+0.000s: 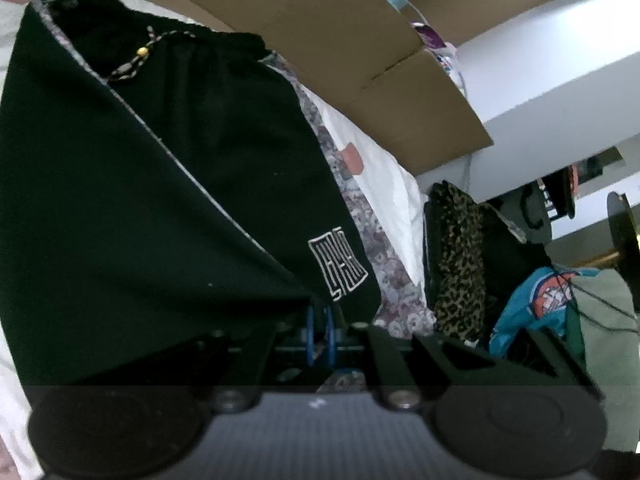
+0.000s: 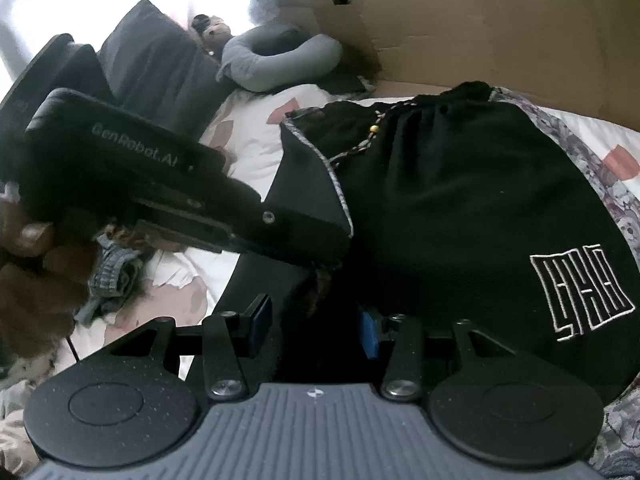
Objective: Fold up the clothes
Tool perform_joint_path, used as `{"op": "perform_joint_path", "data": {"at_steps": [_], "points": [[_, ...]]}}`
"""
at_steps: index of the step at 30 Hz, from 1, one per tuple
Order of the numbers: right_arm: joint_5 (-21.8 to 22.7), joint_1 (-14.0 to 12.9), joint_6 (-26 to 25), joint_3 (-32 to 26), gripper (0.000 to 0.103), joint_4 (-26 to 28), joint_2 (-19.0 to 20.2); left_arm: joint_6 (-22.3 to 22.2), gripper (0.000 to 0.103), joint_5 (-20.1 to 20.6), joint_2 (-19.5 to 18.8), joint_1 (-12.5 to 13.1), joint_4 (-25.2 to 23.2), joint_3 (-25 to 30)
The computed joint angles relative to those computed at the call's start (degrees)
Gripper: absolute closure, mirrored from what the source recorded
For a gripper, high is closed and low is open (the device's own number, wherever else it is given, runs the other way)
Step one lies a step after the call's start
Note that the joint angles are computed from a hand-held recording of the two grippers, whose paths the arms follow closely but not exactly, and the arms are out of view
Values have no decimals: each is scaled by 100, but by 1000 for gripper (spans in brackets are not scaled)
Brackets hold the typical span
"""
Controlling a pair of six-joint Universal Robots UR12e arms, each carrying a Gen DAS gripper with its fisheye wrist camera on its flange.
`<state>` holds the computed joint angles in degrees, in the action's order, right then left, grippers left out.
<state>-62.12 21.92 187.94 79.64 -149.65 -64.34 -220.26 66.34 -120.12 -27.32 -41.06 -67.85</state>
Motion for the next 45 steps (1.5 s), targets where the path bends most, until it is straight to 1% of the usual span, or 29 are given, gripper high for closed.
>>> {"op": "perform_joint_path", "data": {"at_steps": [3,8,9,10,11,12,14,15,17,19,20,21,24,27,30,33,35,36,37,39,43,45], "points": [[-40,-22,209,19,52,-85,0,-58,96,-108,-21,9,-24,13],[-284,-38,406,44,53,-151,10,-83,96,-237,-100,-42,24,99],[-293,-46,437,56,63,-186,13,-105,96,-251,-125,-56,35,128],[-297,-53,446,87,79,-255,12,-119,96,-258,-144,-67,45,152],[-296,-60,425,117,88,-288,8,-123,96,-258,-163,-77,44,179],[-280,-72,436,148,100,-308,0,-104,96,-247,-184,-90,26,216],[-257,-99,490,215,101,-383,-22,3,96,-167,-216,-120,-5,298],[-275,-106,488,232,102,-412,-33,101,93,-123,-230,-134,-23,348],[-302,-132,572,249,102,-410,-54,243,82,-58,-231,-150,-23,402],[-319,-162,690,269,102,-429,-73,277,47,30,-211,-148,-84,420],[-343,-178,720,289,102,-447,-89,293,42,92,-195,-147,-129,415],[-386,-190,746,305,102,-457,-102,315,40,161,-183,-144,-179,412],[-507,-232,859,356,102,-441,-153,372,40,328,-137,-132,-406,385],[-581,-304,1092,424,102,-412,-215,495,43,740,-80,-167,-705,367],[-690,-370,1255,492,102,-374,-282,473,44,868,-48,-168,-880,315],[-848,-417,1325,569,102,-327,-358,649,44,916,-27,-169,-1099,308],[-971,-439,1337,605,102,-299,-400,729,41,944,2,-168,-1175,276],[-1021,-450,1335,625,102,-293,-420,765,36,959,20,-167,-1204,253],[-1068,-463,1334,647,102,-289,-442,801,33,974,38,-167,-1232,231],[-1149,-486,1371,692,102,-318,-476,865,33,1023,70,-172,-1322,197],[-1280,-521,1498,770,102,-350,-528,840,33,1121,136,-186,-1473,116],[-1330,-534,1531,801,102,-328,-553,881,31,1252,165,-215,-1528,92]]}}
